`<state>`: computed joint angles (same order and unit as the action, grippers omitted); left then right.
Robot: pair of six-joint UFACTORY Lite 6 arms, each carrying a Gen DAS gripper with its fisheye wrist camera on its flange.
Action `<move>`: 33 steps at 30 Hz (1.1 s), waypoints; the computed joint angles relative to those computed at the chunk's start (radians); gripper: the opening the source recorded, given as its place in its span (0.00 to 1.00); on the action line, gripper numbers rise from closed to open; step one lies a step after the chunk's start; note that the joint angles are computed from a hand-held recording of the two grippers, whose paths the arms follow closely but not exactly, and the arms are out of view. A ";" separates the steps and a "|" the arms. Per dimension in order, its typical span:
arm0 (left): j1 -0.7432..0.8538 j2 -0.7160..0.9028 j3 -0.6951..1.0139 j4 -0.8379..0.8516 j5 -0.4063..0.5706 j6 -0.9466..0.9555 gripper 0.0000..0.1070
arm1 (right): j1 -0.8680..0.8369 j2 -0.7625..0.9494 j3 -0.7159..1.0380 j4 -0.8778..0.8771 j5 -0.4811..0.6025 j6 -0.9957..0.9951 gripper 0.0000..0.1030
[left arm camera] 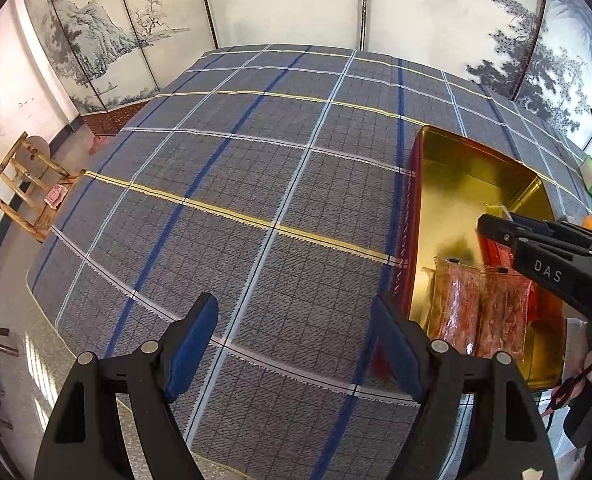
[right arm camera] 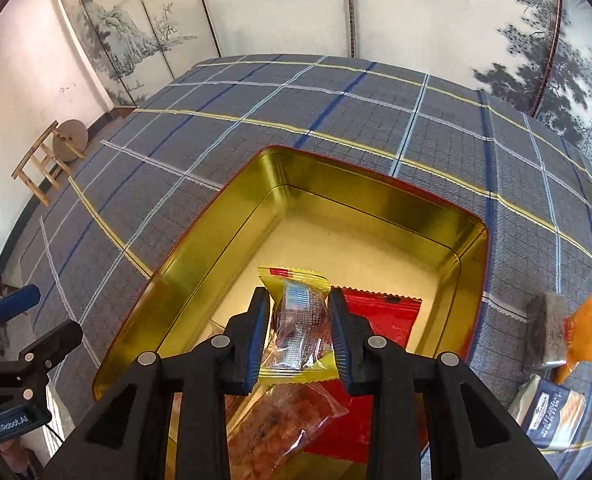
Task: Organize snacks
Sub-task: 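Carry the yellow cake over the tin and open the right gripper, then grasp the blue-wrapped cake on the table with the right gripper and lift it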
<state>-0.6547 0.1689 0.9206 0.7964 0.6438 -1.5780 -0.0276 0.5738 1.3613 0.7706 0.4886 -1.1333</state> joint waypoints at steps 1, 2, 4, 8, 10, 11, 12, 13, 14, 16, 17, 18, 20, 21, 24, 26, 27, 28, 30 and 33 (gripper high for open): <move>-0.001 0.001 0.001 -0.002 -0.001 0.000 0.71 | 0.005 0.012 0.011 -0.012 0.001 0.013 0.30; -0.003 -0.002 -0.003 0.000 -0.004 -0.004 0.71 | 0.009 0.019 0.017 -0.021 0.003 0.020 0.30; -0.008 0.000 -0.003 0.000 -0.006 -0.002 0.71 | 0.019 0.024 0.020 -0.039 -0.005 0.038 0.31; -0.013 0.017 0.013 -0.009 -0.007 0.009 0.71 | 0.021 0.006 0.002 -0.012 -0.019 0.001 0.31; -0.020 0.020 0.020 -0.012 -0.003 0.010 0.71 | 0.013 -0.003 -0.003 0.017 -0.009 -0.019 0.39; -0.024 0.019 0.022 -0.011 -0.003 0.009 0.71 | 0.007 -0.006 -0.004 0.033 0.002 -0.029 0.44; -0.030 0.019 0.026 -0.012 0.003 0.008 0.71 | 0.003 -0.012 -0.008 0.038 0.002 -0.029 0.53; -0.036 0.018 0.029 -0.010 0.008 0.003 0.71 | -0.003 -0.024 -0.017 0.055 0.007 -0.046 0.54; -0.042 0.014 0.030 -0.008 0.008 0.000 0.71 | -0.013 -0.045 -0.036 0.088 0.015 -0.077 0.54; -0.057 0.014 0.039 -0.008 0.019 -0.003 0.71 | -0.042 -0.104 -0.083 0.152 0.036 -0.138 0.54; -0.062 0.016 0.043 -0.007 0.022 -0.006 0.71 | -0.065 -0.137 -0.110 0.184 0.061 -0.176 0.54; -0.068 0.018 0.050 -0.005 0.023 -0.006 0.71 | -0.090 -0.173 -0.138 0.207 0.081 -0.208 0.54; -0.078 0.030 0.069 -0.011 0.027 0.001 0.71 | -0.147 -0.246 -0.195 0.232 0.114 -0.263 0.54; -0.085 0.034 0.076 -0.009 0.027 0.000 0.71 | -0.187 -0.280 -0.219 0.237 0.138 -0.291 0.54; -0.114 0.055 0.108 -0.010 0.030 0.002 0.71 | -0.317 -0.337 -0.258 0.212 0.195 -0.340 0.55; -0.139 0.074 0.136 -0.015 0.033 0.010 0.71 | -0.420 -0.342 -0.258 0.187 0.220 -0.367 0.55; -0.150 0.084 0.151 -0.019 0.036 0.016 0.71 | -0.473 -0.336 -0.249 0.165 0.226 -0.377 0.55; -0.164 0.095 0.167 -0.024 0.039 0.023 0.71 | -0.525 -0.326 -0.240 0.147 0.227 -0.386 0.55; -0.190 0.112 0.194 -0.025 0.045 0.029 0.71 | -0.630 -0.301 -0.213 0.104 0.231 -0.400 0.55; -0.231 0.147 0.252 -0.041 0.057 0.057 0.71 | -0.761 -0.243 -0.146 0.010 0.251 -0.375 0.55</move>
